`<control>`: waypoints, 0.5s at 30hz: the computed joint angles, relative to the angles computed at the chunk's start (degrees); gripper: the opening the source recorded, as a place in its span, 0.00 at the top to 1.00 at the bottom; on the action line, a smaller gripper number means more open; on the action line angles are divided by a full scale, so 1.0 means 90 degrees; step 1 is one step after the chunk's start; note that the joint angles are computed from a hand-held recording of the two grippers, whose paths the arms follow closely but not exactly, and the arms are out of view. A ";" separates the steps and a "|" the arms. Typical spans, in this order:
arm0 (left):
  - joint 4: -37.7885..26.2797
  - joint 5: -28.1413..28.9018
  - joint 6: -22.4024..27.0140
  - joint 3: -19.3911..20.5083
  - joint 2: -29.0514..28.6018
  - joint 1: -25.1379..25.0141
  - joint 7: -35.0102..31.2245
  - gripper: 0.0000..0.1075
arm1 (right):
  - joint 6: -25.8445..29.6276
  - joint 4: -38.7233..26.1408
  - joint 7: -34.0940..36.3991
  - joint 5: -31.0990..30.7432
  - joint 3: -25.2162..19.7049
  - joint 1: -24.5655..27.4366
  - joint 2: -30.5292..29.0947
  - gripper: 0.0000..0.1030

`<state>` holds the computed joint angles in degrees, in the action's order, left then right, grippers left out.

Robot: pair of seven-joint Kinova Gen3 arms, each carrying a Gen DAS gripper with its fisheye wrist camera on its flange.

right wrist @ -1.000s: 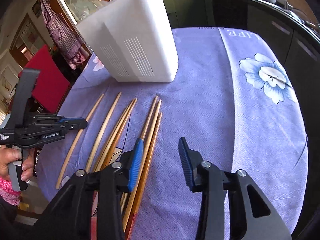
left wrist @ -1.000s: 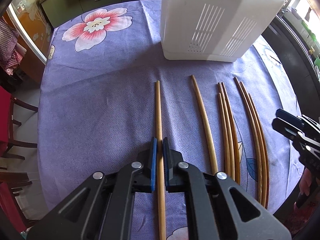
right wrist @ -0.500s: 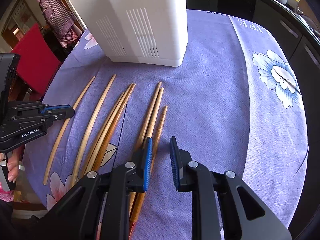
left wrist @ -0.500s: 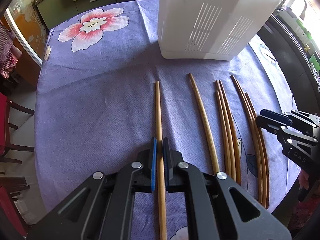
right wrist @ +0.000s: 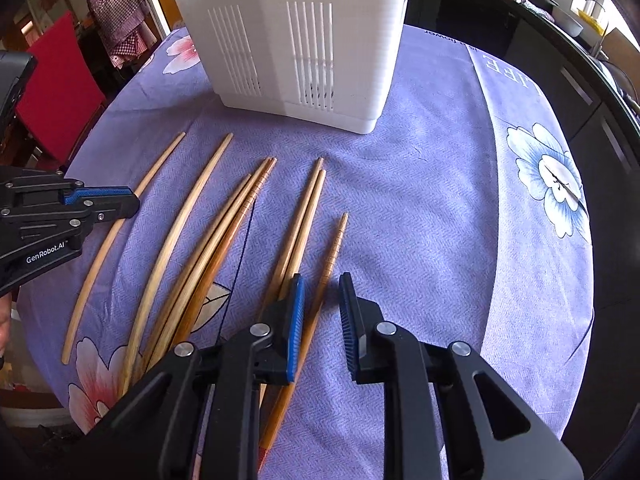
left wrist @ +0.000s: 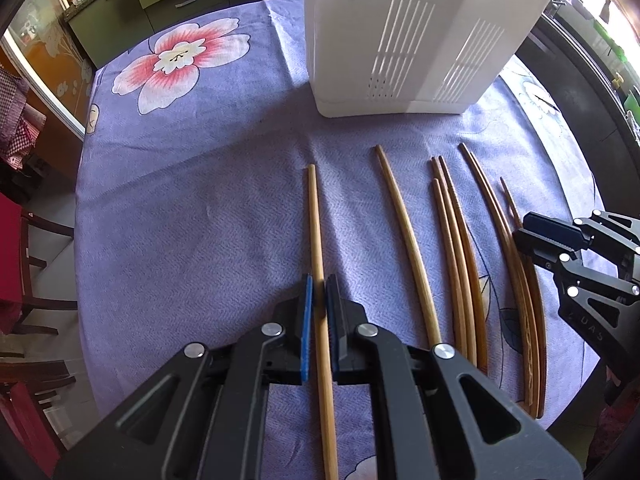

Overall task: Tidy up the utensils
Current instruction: 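Lift the chopstick with the left gripper while the right gripper grasps another chopstick, then carry both chopsticks over the white holder and lower them in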

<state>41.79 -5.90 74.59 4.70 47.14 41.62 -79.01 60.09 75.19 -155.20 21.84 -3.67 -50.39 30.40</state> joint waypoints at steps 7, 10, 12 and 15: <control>0.0214 0.0080 -0.0332 0.0005 -0.0154 -0.0075 0.0025 0.94 | -0.0658 0.0666 -0.0666 0.0390 0.0126 -0.0114 -0.0492 0.94; 0.0553 0.0008 -0.0701 -0.0003 -0.0449 -0.0107 0.0006 0.94 | -0.0654 0.0792 -0.0971 0.0743 0.0130 -0.0218 -0.0733 0.94; 0.0761 0.0023 -0.0931 0.0050 -0.0645 -0.0168 -0.0026 0.94 | -0.0652 0.0868 -0.1155 0.0969 0.0093 -0.0259 -0.0879 0.94; 0.1132 0.0138 -0.1281 0.0171 -0.0982 -0.0314 -0.0103 0.94 | -0.0749 0.1134 -0.1637 0.1428 0.0051 -0.0380 -0.1190 0.94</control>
<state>51.98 -4.66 63.06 6.24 38.30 38.80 -79.93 53.35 85.39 -169.93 34.69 -3.22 -53.82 19.69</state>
